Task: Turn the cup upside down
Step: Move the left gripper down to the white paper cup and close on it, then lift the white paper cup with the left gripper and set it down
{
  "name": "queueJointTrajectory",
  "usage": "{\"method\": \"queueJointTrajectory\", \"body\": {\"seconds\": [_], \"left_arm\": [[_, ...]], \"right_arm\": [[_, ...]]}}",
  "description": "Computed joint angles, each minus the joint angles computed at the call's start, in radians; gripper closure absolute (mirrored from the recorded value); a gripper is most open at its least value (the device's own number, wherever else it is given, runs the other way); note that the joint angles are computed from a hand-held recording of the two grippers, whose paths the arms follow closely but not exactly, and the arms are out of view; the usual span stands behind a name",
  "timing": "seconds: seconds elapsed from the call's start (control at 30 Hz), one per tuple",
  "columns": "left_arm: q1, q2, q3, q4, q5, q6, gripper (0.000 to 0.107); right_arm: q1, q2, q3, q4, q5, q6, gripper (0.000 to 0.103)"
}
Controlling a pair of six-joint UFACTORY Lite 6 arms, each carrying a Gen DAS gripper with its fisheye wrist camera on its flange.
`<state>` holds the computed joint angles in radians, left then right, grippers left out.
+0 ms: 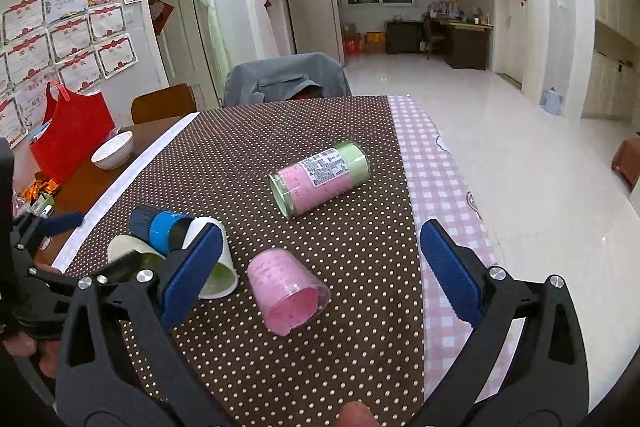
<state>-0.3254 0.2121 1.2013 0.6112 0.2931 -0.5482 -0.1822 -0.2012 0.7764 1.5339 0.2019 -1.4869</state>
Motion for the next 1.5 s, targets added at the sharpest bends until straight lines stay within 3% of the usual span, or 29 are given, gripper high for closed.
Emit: {"method": "queueJointTrajectory", "body": {"seconds": [0.13,0.37,0.7,0.93,1.0,1.07,1.1,1.5], "left_arm": [[-0.008,0.151,0.17,-0.322,0.078,0.197,0.008],[-0.022,0.376,0.404,-0.523,0.212,0.202,0.008],[-0.001,0.616,0.672,-0.623,0.313,0.117,0.008],[0.007,0.73,0.836,-0.558,0.377,0.041,0.008],[0.002,0.763,0.881,-0.521,0.397,0.025,0.012],[0.016,0.832,0.977,-0.588,0.456,0.087,0.033],[0.021,0.856,1.005,-0.603,0.474,0.104,0.036],[0.04,0.915,1.081,-0.625,0.476,0.204,0.038]], "right_arm": [[-0.072,0.091,0.073,0.003,0.075,-0.026,0.006],[-0.2,0.268,0.194,0.002,0.217,-0.06,0.006],[-0.274,0.424,0.302,-0.04,0.302,-0.035,0.006],[-0.272,0.455,0.317,-0.049,0.306,-0.022,0.006],[-0.269,0.45,0.313,-0.048,0.306,-0.018,0.006],[-0.266,0.448,0.311,-0.048,0.303,-0.018,0.006],[-0.266,0.443,0.307,-0.049,0.303,-0.015,0.006],[-0.24,0.378,0.248,-0.03,0.258,-0.018,0.006]]}}
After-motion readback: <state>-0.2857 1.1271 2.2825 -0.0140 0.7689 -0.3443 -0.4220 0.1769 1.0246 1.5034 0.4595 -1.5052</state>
